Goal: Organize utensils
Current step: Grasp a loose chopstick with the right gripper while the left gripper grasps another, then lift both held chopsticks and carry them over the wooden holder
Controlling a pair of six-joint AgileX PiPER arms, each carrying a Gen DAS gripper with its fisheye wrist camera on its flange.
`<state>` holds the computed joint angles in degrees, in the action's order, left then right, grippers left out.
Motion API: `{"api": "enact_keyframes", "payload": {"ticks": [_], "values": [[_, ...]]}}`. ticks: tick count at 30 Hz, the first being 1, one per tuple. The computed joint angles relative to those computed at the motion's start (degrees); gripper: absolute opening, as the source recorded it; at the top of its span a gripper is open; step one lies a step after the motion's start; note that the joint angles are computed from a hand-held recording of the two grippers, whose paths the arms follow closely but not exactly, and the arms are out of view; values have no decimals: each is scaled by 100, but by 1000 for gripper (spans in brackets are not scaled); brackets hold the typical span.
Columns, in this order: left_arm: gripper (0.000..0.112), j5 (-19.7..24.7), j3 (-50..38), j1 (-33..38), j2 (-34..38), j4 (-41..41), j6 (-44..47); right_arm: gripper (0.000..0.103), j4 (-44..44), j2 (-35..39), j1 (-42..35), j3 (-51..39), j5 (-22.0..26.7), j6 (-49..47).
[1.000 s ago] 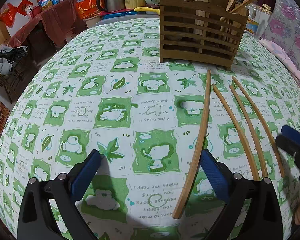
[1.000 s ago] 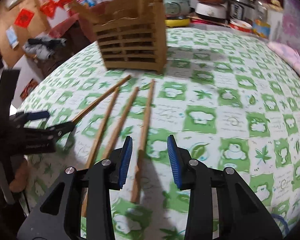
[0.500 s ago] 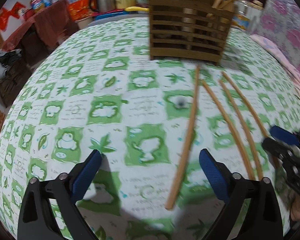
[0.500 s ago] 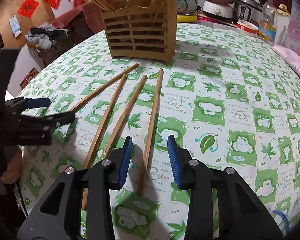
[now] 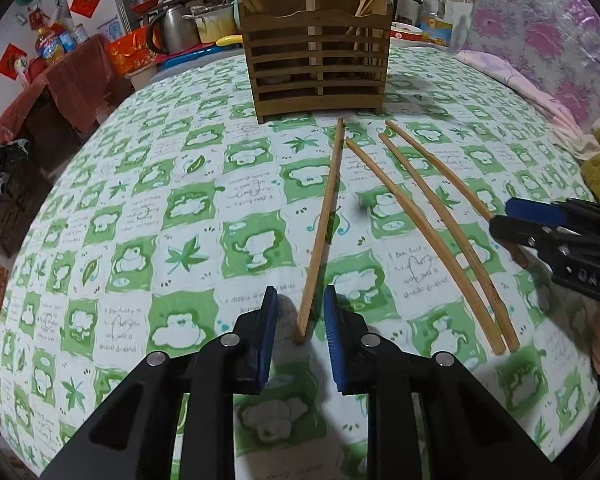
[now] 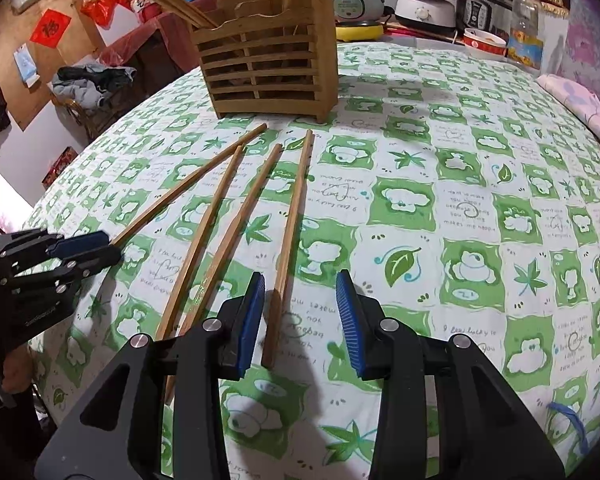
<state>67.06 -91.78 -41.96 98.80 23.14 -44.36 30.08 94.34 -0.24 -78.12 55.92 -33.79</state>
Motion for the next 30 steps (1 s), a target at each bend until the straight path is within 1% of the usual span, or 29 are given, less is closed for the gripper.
{"api": "enact_keyframes", "payload": {"ticks": [3,4,5,8,9,10,12,15,17,21,25,30], "values": [[22,40,-67,-19,58,62,-5,39,34,-53,-26,55,63,-77],[19,-5,-32,-2,32,25,24,39,23,-72,-33,74,85,-81],[8,-65,8,14,-4,-39,75,39,5,-83,-38,82,103,-80],[6,16,51,-47,-42,76,-30,36,-269,-246,48,219,-2,-57],[6,34,101,-47,-87,100,-67,29,-389,-317,78,284,-69,-18],[6,25,154,-31,-134,91,-88,17,-476,-368,84,337,-121,19],[6,-50,327,80,-288,-18,-152,8,-350,-371,-72,346,-24,-78],[9,-128,440,172,-385,-99,-180,8,-18,-278,-322,307,177,-259],[9,-55,364,124,-309,-4,-207,9,2,-270,-314,304,188,-273],[8,199,173,-90,-101,347,-289,9,-112,-314,-226,336,101,-217],[6,148,248,-96,-174,365,-313,6,74,-325,-353,373,144,-295],[5,82,280,-29,-347,259,-321,6,479,-612,-549,617,-80,-573]]}}
